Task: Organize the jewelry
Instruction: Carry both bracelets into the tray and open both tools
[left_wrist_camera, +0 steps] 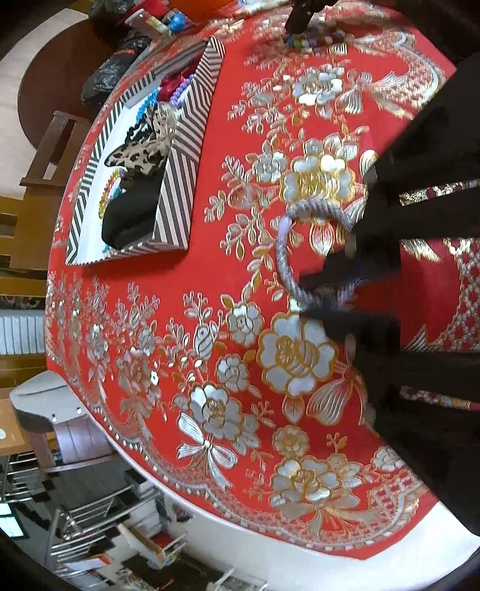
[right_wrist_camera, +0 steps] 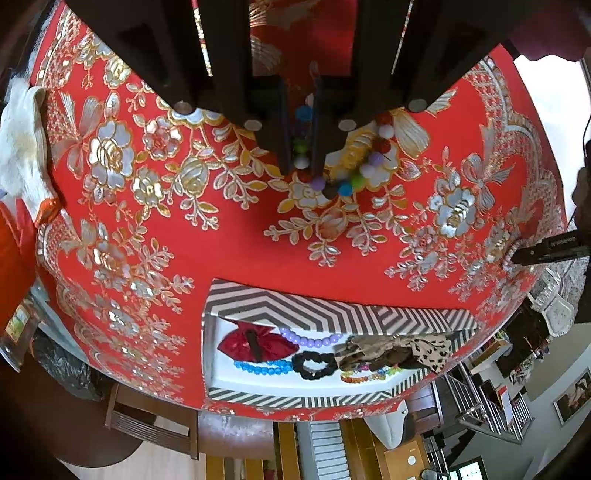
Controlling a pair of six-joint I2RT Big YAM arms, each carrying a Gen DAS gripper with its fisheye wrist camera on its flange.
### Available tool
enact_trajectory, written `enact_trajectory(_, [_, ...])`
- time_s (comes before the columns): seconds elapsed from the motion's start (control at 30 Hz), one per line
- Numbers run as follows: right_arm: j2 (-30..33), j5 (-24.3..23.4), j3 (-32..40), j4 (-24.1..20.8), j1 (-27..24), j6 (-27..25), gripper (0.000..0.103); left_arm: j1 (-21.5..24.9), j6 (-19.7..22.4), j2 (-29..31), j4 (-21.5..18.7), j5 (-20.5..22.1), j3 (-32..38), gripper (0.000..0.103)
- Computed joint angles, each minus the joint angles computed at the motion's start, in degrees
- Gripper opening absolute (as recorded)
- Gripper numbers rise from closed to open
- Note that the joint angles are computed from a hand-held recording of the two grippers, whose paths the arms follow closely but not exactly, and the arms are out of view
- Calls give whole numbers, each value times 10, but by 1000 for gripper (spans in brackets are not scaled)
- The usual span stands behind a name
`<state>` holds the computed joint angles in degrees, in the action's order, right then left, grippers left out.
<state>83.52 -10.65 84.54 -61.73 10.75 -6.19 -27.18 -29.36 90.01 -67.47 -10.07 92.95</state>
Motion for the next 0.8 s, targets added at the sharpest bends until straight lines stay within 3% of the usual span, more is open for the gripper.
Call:
enact_trajectory(0.07, [-6,-14,5,1,-3,4,10,5,-5,-6,11,30,0,3])
enact_trajectory(0.37, [2,-36,66,-4,-9,8,10,-17,27,4,35,20,67,3])
enact_trajectory(0.6, [36,-25,138,-10,-14,9,10,-24,61,75,29,9,189,3])
enact_trajectory(0.8, [83,-25,213,-18,-14,25,10,-29,81,165,-8,1,317,3])
